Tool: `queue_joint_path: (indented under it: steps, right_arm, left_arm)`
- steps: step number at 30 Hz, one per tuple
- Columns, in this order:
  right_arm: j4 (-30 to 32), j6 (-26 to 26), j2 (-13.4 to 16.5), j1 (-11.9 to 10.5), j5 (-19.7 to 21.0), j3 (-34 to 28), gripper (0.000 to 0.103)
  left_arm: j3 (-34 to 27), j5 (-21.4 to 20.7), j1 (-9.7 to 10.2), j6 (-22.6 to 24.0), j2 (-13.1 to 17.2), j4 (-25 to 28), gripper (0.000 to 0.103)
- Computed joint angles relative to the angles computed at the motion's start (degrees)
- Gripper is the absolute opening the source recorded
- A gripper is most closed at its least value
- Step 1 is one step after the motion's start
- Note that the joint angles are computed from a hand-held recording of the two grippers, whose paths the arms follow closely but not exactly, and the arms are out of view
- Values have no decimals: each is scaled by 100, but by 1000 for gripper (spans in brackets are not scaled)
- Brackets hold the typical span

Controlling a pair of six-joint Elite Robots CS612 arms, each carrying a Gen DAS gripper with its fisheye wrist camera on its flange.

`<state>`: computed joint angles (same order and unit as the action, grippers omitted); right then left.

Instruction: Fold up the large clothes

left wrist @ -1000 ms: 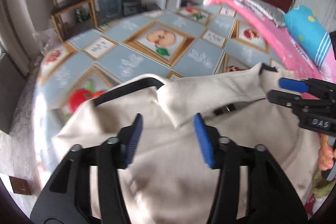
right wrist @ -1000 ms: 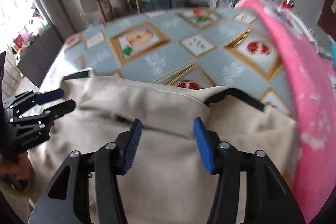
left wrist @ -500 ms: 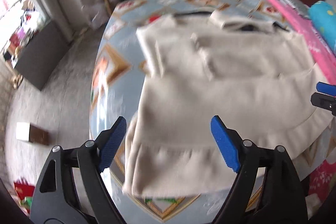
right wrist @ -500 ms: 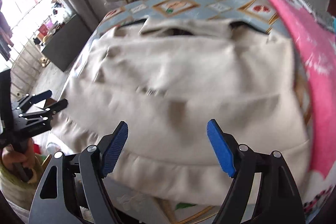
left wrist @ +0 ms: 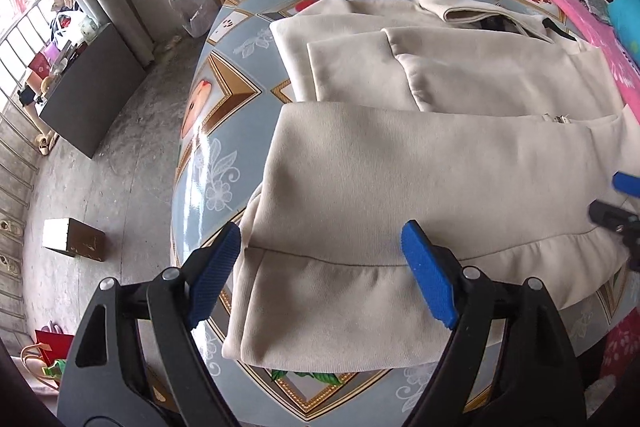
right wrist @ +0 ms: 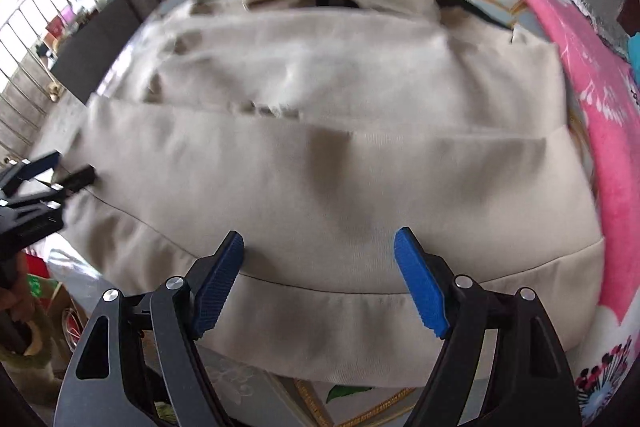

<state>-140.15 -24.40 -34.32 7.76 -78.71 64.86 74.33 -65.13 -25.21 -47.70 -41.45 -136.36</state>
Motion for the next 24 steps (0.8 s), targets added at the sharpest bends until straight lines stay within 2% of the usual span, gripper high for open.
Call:
queue_joint_path:
  steps: [1,3,24]
  right_arm:
    - [-84,-5,2,12,-88,19,86]
    - [-66,10,21,18,-138,-13,88]
    - [-75,30,40,50,-46,-32,89]
  left_arm:
    - [17,-12,-3,5,-9,-9,79]
    - [0,-29,-2,42,-2,5,79]
    - [-45,53,-16,80,-10,113,79]
